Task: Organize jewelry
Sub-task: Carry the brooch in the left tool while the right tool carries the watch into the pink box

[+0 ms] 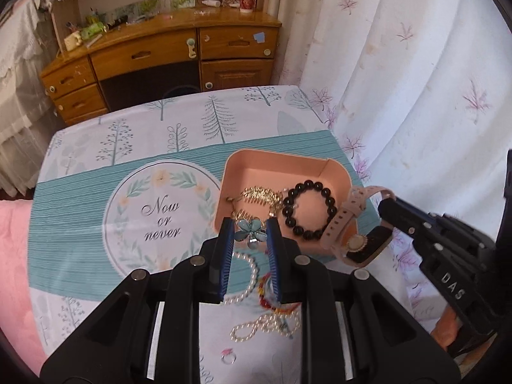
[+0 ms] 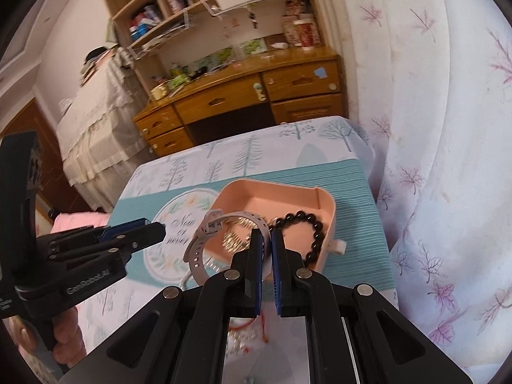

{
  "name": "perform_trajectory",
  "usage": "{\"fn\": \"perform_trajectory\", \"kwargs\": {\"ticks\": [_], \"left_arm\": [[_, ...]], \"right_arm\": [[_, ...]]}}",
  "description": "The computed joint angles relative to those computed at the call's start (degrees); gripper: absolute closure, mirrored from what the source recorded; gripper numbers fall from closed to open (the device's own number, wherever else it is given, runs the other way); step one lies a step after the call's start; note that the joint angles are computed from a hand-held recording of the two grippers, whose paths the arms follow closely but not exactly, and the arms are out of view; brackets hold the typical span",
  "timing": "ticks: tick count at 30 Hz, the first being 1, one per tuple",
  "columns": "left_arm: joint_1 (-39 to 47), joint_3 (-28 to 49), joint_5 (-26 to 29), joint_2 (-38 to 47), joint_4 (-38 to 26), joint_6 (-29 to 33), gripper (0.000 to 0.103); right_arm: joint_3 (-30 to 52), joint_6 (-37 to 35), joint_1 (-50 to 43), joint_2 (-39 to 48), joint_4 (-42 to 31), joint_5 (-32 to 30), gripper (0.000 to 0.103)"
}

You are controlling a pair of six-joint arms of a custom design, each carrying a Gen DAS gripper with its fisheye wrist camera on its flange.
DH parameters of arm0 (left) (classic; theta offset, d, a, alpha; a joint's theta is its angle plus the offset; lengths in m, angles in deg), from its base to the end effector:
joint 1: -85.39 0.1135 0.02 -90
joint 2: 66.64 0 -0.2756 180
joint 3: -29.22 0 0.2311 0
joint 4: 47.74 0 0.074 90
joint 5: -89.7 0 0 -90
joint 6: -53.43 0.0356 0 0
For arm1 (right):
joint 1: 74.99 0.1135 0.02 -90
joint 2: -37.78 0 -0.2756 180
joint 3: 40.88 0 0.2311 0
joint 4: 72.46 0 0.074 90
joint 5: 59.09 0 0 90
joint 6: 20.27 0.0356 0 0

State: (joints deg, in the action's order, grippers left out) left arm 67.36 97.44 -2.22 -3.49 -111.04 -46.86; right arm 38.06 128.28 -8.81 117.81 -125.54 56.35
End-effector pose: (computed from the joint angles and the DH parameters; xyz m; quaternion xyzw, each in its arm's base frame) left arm 0.1748 -0.0556 0.2866 0.0603 0.9598 -0.0513 0.2693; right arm 0.1212 0.2367 0.2945 0.0058 0.9306 0.1686 0.3248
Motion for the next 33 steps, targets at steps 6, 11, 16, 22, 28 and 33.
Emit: {"fn": "perform_trajectory", "kwargs": {"ticks": [6,11,16,22,28,33], "left_arm": [[3.4,0.7,6.2,9.3,5.9,1.1,0.085],[3.9,-0.6,8.3,15.8,10.6,0.1,0.085],[3.7,-2.4,7.2,20.8,15.3,-1.0,0.085],[4.1,-3.2,7.7,23.9,17.2,-1.0,0.085],[3.7,-3.5,7.2,22.1,16.1,-0.8,0.083],[2.8,-4.0,5.9,18.9,15.2,-1.5,0.056]], "right_arm": [[-2.9,-1.3,-7.3,4.5,6.9,-5.6,0.097],[-5.9,-1.1,-11.7,10.0,13.4,-9.8,0.097],[-8.5,-0.7,-14.6,15.2,19.2,-12.6,0.097],[-8.6,-2.1,-16.1,19.0,22.8,-15.7,0.097],[-7.0,-2.9,-14.7,19.6,20.8,-13.9,0.094],[-5.9,-2.8,-13.2,18.8,18.5,-12.6,0.088]]}}
